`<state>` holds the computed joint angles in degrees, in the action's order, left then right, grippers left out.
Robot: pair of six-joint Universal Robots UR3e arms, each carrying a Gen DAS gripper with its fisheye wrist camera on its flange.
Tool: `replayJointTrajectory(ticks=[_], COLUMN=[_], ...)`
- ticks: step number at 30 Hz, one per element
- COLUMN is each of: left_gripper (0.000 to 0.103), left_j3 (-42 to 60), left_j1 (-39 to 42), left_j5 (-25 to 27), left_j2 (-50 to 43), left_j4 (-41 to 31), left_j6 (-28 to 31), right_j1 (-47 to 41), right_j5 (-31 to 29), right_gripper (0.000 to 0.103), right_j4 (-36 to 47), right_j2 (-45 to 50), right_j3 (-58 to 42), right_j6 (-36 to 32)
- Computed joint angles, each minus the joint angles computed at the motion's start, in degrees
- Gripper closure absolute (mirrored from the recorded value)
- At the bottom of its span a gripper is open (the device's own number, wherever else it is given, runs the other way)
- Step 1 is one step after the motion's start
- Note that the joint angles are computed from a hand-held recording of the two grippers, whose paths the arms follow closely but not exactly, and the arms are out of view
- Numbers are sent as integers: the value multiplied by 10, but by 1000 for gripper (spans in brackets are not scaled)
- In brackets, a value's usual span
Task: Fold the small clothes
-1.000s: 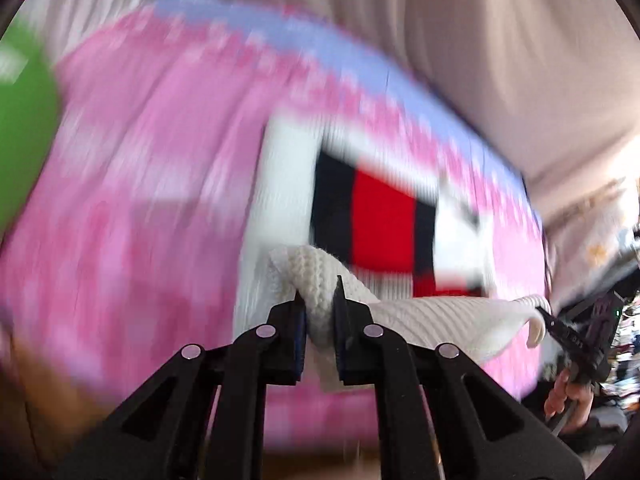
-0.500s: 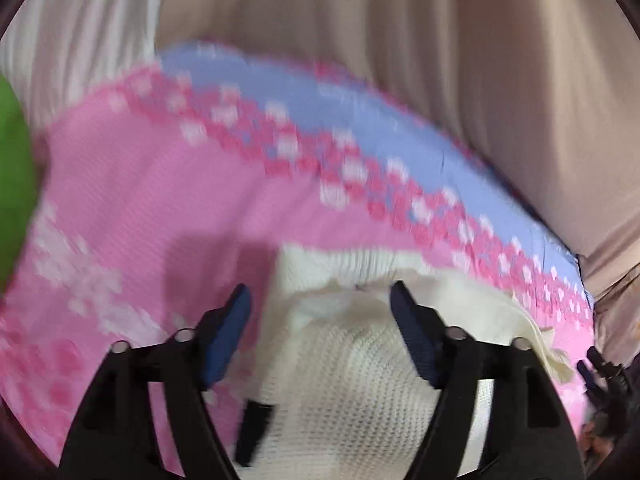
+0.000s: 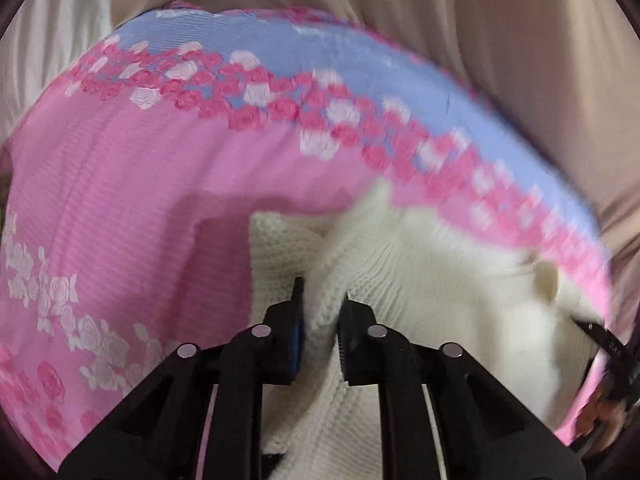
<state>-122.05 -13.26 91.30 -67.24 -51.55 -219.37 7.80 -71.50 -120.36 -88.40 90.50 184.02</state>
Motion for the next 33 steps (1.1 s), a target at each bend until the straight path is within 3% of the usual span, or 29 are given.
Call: replayJointTrajectory(ticks=[1, 3, 5, 8, 12, 14, 16, 18, 19, 23, 26, 28, 30, 32, 33], left_gripper=[91, 91, 94, 95, 92, 88, 74, 47, 45, 36, 27, 24, 23, 25, 32], left_j3=[7, 23, 12, 8, 56, 43, 18, 6, -7, -40, -102, -159, -173, -171, -167], left_j1=[13, 21, 35, 30, -1, 3, 15, 0, -14, -71, -106, -131, -193, -205, -189], left_j5=[-12, -4, -6, 11, 44, 35, 11, 26, 33, 58, 38, 9, 45, 51, 34], left_j2=[14, 7, -27, -77, -107, -92, -30, 16, 52, 137, 235, 296, 268, 230, 215], left_j4=[-17, -39, -21, 10, -28, -19, -23, -42, -56, -145, -186, -176, -127, -76, -64], left_j6=[5, 15, 24, 12, 13, 12, 0, -28, -40, -107, -205, -292, -365, -356, -332], right_j1=[-44, -95, -115, -119, -123, -109, -118, -135, -143, -155, -196, -246, -274, -240, -217], right_j5=[64, 113, 92, 44, 59, 47, 60, 63, 55, -19, -20, 15, 46, 42, 37], right_gripper=[97, 97, 97, 97, 96, 96, 84, 47, 41, 39, 37, 35, 32, 27, 27], right_j4=[-12, -4, 4, 34, -10, 25, 39, 44, 59, 155, 227, 294, 343, 304, 281], right_j2=[-43, -96, -104, -20, -19, 3, -23, -86, -111, -200, -299, -380, -424, -430, -414], right_j3=[18, 26, 23, 27, 56, 31, 36, 63, 67, 104, 184, 232, 257, 273, 273], right_j6=[33, 47, 41, 37, 59, 43, 49, 48, 40, -29, -101, -146, -168, -132, -113])
